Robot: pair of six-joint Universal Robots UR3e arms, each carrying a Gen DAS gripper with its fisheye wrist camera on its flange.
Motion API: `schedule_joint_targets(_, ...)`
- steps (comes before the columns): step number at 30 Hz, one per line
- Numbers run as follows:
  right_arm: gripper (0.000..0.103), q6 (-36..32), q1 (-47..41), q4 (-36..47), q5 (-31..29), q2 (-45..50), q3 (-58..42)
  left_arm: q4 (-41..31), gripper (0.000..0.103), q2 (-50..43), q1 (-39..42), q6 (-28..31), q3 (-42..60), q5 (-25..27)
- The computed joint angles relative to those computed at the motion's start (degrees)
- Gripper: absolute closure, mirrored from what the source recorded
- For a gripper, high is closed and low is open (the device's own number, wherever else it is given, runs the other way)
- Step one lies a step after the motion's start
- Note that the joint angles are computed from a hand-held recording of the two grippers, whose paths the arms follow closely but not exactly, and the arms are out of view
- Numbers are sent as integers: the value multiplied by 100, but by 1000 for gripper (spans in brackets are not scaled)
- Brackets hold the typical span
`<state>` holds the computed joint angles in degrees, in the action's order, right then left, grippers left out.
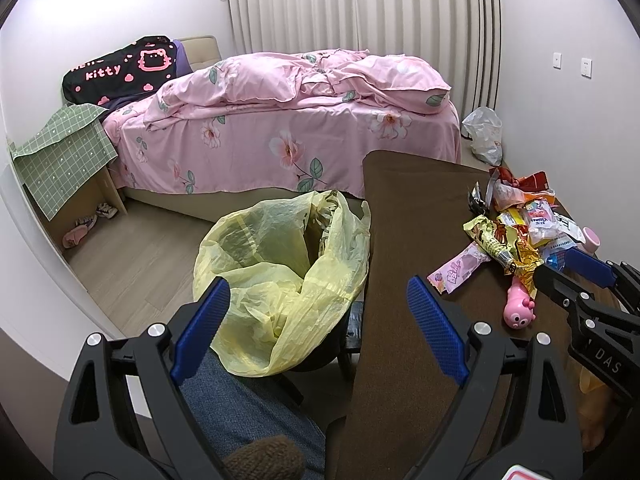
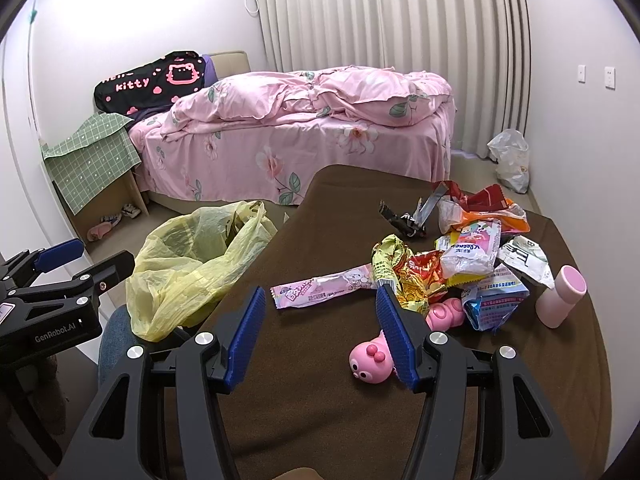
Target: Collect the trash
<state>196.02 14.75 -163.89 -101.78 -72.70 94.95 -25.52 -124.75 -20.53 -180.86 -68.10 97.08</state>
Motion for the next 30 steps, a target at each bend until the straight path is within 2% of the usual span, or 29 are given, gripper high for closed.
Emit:
schedule_joint_targets(20,49,-95,-42,-26,-36,-68,63,146,17,-53,36,-55,19,-26)
schedule_joint_targets(23,48,-182,-191,-118,-103,-283,290,272,17,-219,58,-3,174,-207)
schedule_joint_targets(25,49,-262,-396,-226,-63,-459,555,318,17,-403,108,91,367,-569)
schedule_joint_targets(30,48,-378,-1132,-546,20,-957,1454,-308,16,-1262,91,484,1657,-1461)
